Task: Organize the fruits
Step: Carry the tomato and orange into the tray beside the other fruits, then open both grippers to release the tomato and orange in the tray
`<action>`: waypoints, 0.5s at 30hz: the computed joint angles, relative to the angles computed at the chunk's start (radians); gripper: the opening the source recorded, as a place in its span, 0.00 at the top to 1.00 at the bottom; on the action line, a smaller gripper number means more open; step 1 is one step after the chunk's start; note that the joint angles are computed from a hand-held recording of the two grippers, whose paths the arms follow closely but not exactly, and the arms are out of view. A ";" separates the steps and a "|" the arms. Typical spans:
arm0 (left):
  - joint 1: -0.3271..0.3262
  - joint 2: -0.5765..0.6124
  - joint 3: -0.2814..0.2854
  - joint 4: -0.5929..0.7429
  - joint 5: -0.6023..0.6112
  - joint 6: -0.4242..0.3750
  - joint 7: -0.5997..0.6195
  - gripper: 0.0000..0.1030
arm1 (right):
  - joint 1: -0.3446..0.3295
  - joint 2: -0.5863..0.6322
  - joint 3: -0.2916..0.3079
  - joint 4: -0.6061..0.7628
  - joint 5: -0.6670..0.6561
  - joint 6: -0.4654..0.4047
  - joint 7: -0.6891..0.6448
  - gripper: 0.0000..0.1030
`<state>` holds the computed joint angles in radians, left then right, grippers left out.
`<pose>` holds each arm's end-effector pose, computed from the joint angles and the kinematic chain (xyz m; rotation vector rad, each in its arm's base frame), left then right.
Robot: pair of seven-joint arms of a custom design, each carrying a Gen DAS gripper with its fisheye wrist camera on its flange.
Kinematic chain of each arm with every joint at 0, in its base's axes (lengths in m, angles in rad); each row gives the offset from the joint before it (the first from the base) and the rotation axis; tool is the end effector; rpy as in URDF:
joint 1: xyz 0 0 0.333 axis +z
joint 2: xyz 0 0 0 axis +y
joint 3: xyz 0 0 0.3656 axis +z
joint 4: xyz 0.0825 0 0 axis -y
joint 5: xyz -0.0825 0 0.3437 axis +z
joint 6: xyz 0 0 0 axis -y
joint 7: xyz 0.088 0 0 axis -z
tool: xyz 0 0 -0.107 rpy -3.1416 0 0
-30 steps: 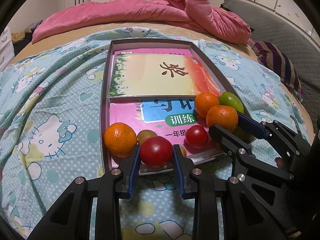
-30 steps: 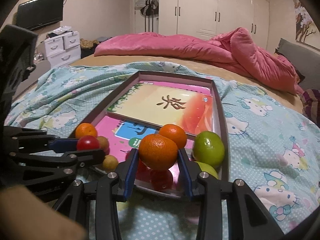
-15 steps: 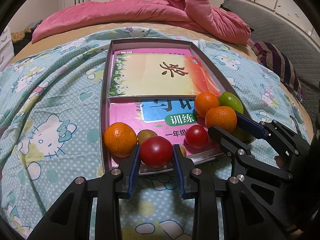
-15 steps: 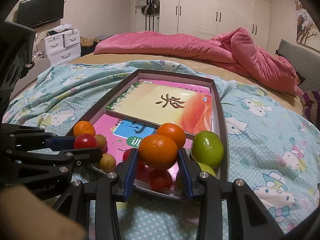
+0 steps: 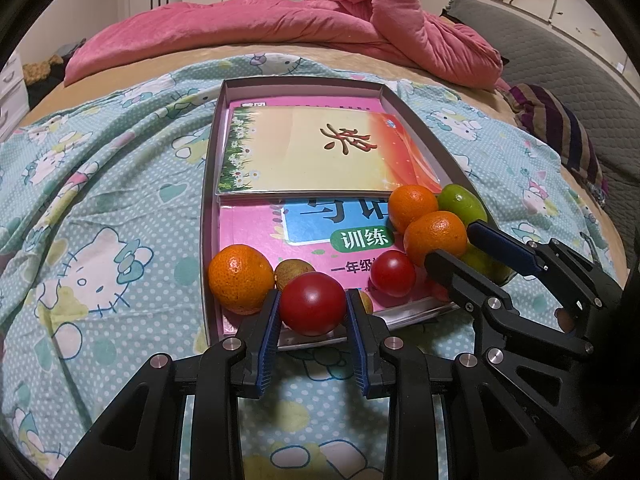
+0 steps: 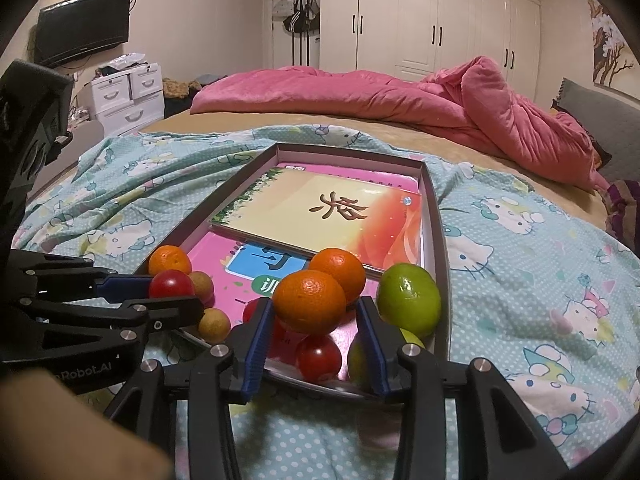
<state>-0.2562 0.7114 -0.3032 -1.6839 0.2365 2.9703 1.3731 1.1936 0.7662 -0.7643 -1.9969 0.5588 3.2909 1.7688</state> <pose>0.6335 -0.3548 0.3363 -1.5018 2.3958 -0.8590 0.5727 0.3050 0.3287 -1.7068 1.7280 -0.8150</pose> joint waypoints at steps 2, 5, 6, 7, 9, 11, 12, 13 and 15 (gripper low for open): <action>-0.001 -0.001 0.000 0.000 0.000 -0.001 -0.001 0.69 | -0.005 -0.005 0.008 -0.002 0.001 0.005 0.000 0.56; 0.001 0.001 -0.001 0.001 0.001 -0.001 0.000 0.69 | -0.013 -0.016 0.022 -0.008 0.012 0.022 -0.011 0.51; 0.000 0.000 -0.001 0.000 0.001 -0.001 0.000 0.69 | -0.013 -0.018 0.024 -0.010 0.017 0.028 -0.015 0.51; 0.001 0.001 -0.001 0.002 0.001 -0.001 0.000 0.69 | -0.017 -0.021 0.030 -0.011 0.022 0.037 -0.023 0.51; 0.002 0.000 -0.002 0.000 0.000 -0.002 -0.001 0.69 | -0.010 -0.017 0.024 -0.008 0.039 0.033 -0.037 0.51; 0.001 0.001 -0.002 0.001 0.001 -0.001 0.000 0.69 | -0.010 -0.018 0.026 -0.008 0.050 0.038 -0.045 0.51; 0.001 0.000 -0.002 0.001 0.000 -0.001 -0.001 0.69 | -0.011 -0.017 0.028 -0.006 0.056 0.043 -0.049 0.50; 0.001 0.001 -0.002 0.002 0.001 -0.001 0.000 0.69 | -0.008 -0.017 0.027 -0.007 0.063 0.045 -0.054 0.50; 0.001 0.001 -0.001 0.002 0.001 -0.002 0.000 0.69 | -0.006 -0.018 0.028 -0.009 0.076 0.050 -0.065 0.49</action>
